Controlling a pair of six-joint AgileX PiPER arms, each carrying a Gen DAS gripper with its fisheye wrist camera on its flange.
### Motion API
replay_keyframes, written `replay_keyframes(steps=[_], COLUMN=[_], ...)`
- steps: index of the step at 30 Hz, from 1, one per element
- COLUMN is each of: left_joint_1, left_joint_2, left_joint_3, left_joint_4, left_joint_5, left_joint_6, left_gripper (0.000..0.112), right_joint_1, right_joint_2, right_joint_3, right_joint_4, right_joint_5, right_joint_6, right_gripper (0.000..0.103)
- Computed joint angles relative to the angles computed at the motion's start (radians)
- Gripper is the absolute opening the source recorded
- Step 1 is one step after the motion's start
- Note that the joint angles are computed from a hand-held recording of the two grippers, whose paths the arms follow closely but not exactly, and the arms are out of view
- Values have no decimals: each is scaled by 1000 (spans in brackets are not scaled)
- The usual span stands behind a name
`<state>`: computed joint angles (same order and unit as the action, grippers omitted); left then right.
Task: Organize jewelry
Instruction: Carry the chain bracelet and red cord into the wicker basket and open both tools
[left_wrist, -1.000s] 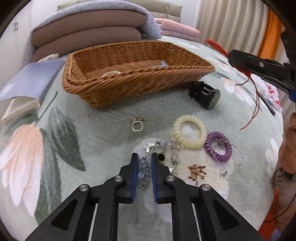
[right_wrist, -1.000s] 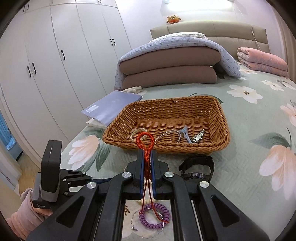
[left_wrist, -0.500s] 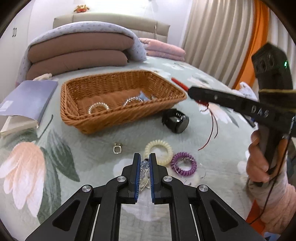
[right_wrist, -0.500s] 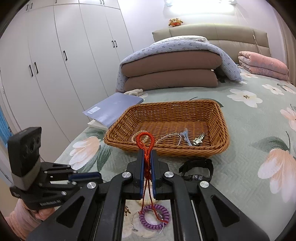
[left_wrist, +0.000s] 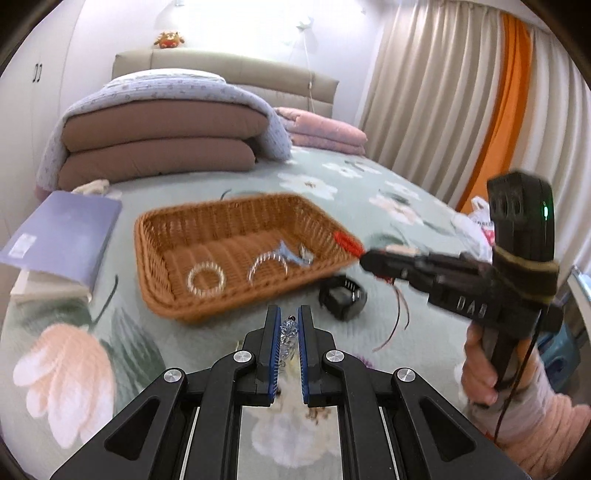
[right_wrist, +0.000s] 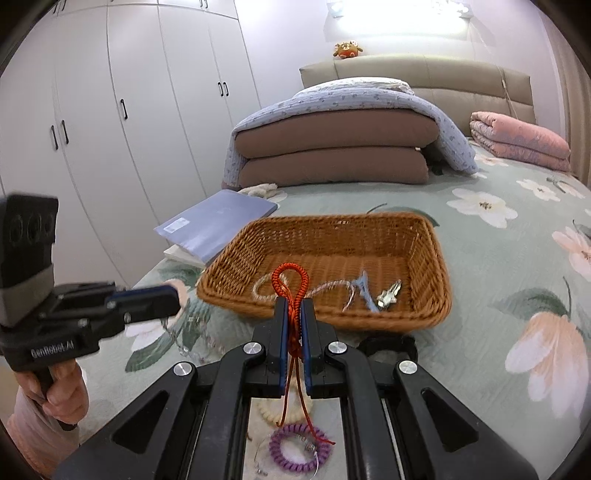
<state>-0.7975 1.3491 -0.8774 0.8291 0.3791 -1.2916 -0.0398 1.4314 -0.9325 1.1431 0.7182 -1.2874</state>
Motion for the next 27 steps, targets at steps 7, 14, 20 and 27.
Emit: replay_keyframes(steps=[7,14,20,27], left_joint_1=[114,191,243,257], left_joint_2=[83,264,392,414], left_joint_3=[-171,-309,-352,-354], left_joint_4=[-140,-60,-75,-38], left_joint_5=[-35,-59,-60,-47], left_joint_6=[218,162,182,127], left_gripper=[9,9,9,10], right_joint_1=[75,141,159,123], right_joint_2=[124,375,490,513], right_joint_3=[-193,-464,-526,-535], right_joint_4=[-39,-222,-341,-310], right_joint_5=[-77,-63,-95,-76], right_joint_6=[129,375,491,495], right_gripper=[7,7,8,39])
